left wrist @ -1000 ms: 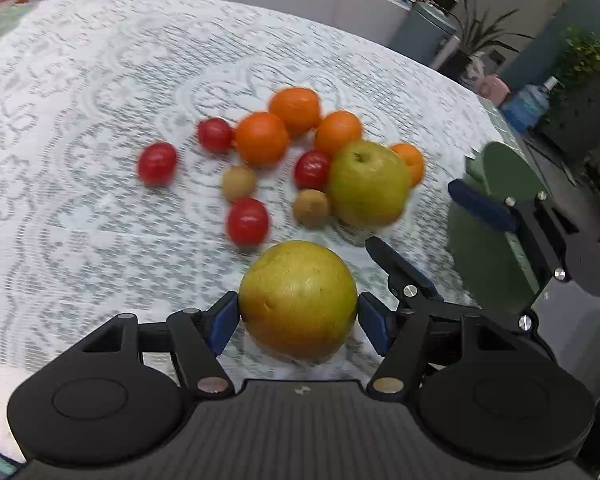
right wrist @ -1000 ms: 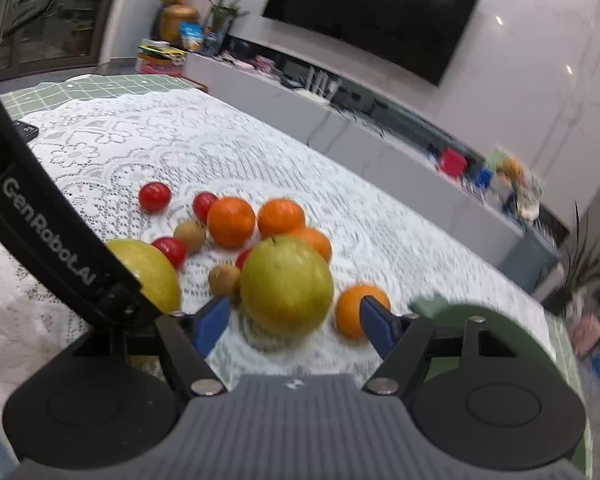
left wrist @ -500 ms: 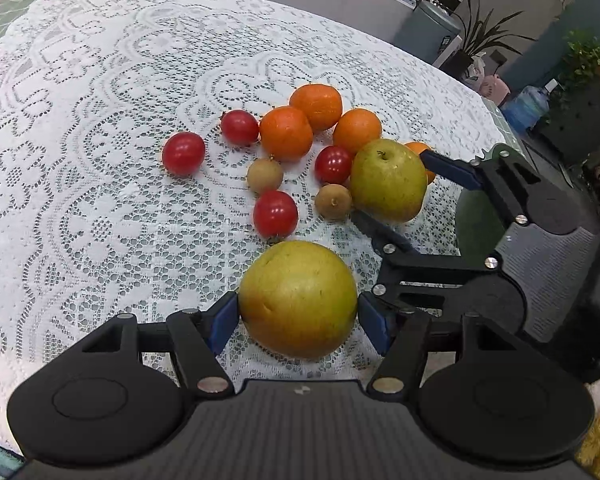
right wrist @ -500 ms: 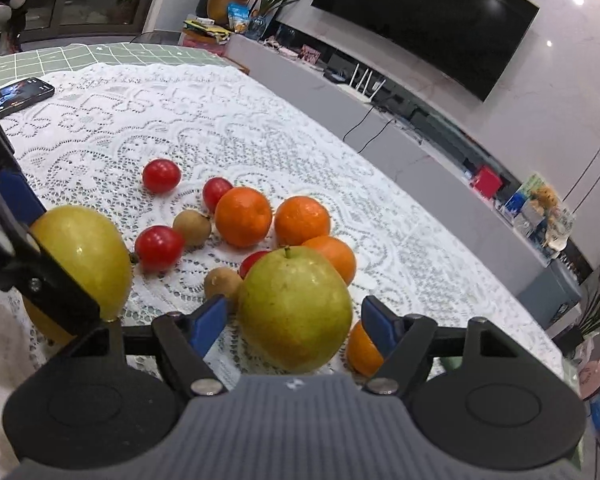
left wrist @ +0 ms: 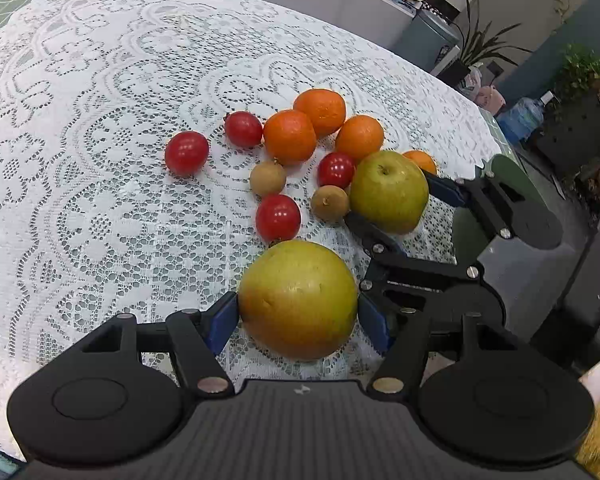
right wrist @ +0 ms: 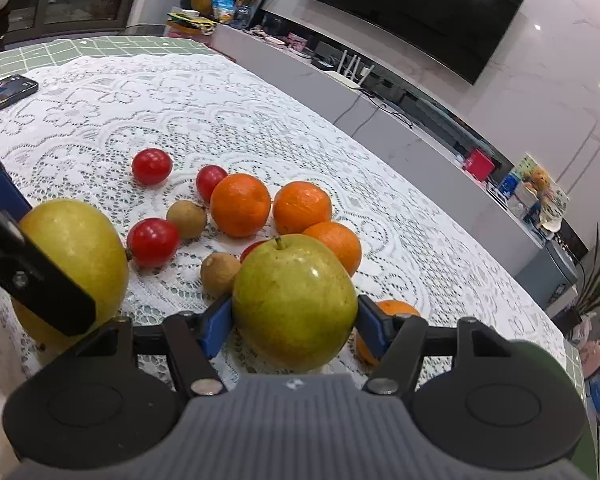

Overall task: Organize fruits
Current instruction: 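Grasp the large yellow-red pear with the left tool while the right tool grasps the green pear, then carry both held pears over the green colander with both tools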

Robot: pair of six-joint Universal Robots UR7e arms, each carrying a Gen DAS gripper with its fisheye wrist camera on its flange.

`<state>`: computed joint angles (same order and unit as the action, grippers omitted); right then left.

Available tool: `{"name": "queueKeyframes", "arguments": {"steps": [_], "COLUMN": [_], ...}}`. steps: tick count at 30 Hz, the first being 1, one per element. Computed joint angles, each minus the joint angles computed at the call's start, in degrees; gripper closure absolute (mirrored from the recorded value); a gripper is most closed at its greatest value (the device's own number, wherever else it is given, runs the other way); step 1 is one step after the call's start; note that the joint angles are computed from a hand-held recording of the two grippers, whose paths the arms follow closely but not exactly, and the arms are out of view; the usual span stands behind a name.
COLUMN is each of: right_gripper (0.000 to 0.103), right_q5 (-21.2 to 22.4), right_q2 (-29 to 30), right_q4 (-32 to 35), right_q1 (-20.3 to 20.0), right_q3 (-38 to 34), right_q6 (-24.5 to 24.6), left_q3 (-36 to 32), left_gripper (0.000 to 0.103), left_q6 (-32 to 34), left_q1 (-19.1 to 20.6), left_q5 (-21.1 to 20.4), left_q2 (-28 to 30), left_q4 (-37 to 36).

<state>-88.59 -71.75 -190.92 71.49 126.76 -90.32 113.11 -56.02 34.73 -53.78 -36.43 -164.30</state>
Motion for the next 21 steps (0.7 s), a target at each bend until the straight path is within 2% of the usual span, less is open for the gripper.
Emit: {"name": "queueKeyframes", "arguments": {"steps": [4,10,15,21], "right_gripper": [0.041,0.041,0.041,0.04], "right_q5": [-0.8,0.2,-1.5,-1.4], "right_q2": [-0.8,-6.5,-10.4,-11.5], "right_q4": [-1.6,1.2,4.0,4.1], "right_q1": [-0.1,-1.6,-2.2,-3.3], "right_q3": [1.4,5.3,7.9,9.1], "right_q6": [1.4,2.8,5.5,8.0], "left_q3": [0.3,0.9,1.1,1.8], "left_gripper": [0.026,0.029,0.029,0.03], "left_q6": [0.0,0.4,0.8,2.1], "left_q1": [0.1,0.2,-0.1,-0.3], "left_q5": [0.7,0.0,1.3,3.1], "left_q2": [0.4,0.9,1.9,4.0], "left_q4": [-1.7,-4.3,-6.5,-12.4]}}
